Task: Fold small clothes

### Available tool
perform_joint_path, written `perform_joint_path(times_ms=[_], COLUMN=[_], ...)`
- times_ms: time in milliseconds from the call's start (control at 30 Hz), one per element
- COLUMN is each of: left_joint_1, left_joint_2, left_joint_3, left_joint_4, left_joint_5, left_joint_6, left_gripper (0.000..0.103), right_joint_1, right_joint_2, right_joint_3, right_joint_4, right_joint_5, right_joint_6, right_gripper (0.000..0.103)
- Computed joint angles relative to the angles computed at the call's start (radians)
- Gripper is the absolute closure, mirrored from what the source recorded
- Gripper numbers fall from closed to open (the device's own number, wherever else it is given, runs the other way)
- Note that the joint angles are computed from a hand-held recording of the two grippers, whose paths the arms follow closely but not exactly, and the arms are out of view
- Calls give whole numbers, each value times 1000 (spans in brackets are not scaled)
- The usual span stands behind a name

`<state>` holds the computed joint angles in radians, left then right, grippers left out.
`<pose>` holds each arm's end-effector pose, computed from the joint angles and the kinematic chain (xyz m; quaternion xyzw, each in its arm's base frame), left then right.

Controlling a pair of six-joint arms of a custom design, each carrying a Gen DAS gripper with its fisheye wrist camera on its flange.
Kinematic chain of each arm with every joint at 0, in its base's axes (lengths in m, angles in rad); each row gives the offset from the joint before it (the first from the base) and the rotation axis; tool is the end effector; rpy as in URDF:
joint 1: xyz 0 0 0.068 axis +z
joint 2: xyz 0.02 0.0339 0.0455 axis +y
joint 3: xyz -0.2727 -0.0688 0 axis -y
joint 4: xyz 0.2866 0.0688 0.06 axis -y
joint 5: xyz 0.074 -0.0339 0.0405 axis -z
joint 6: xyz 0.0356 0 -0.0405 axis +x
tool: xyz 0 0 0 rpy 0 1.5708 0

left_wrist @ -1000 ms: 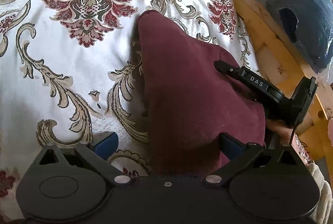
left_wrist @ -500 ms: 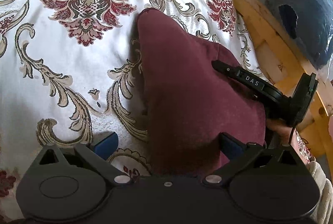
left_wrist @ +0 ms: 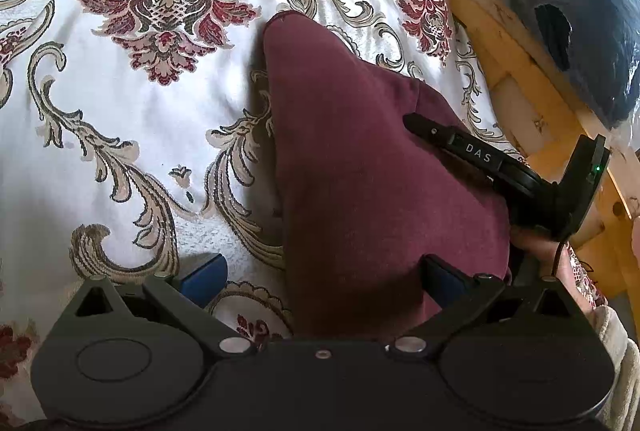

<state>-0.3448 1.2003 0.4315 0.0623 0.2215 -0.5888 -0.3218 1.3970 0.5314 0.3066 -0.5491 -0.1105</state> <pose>0.2342 -0.0924 0.1410 -0.0639 0.9014 -0.2770 0.3266 0.2836 -0.0750 0.1474 -0.0419 0.8511 0.1316 0.5065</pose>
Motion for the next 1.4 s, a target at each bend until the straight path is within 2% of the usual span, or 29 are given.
perform_joint_path(times_ms=[700, 800, 933, 1000, 1067, 1100, 1167, 1200, 1333, 1400], left_joint_1=[-1, 2, 8, 18, 29, 35, 49, 56, 30, 24], left_joint_2=[4, 10, 20, 26, 34, 40, 52, 60, 38, 17], left_joint_3=[3, 9, 20, 20, 19, 20, 23, 25, 31, 31], left_joint_4=[-3, -9, -17, -8, 6, 12, 22, 30, -6, -23], left_joint_5=[0, 7, 22, 46, 73, 91, 132, 157, 99, 83], left_joint_6=[4, 7, 15, 17, 16, 15, 10, 7, 30, 40], left_gripper=[1, 1, 2, 6, 12, 14, 31, 35, 50, 54], right_joint_1=[23, 33, 37, 39, 41, 42, 47, 48, 48, 52], right_joint_2=[-8, -18, -39, -50, -61, -68, -84, -94, -145, -196], right_joint_3=[-16, -29, -42, -45, -51, -54, -64, -71, -97, -122], right_joint_4=[22, 36, 37, 31, 26, 25, 25, 27, 32, 41], right_joint_5=[46, 70, 71, 68, 62, 55, 55, 55, 41, 35], right_joint_6=[-22, -27, -35, -39, -49, -54, -61, -63, -38, -28], right_gripper=[32, 35, 46, 52, 66, 69, 77, 78, 84, 85])
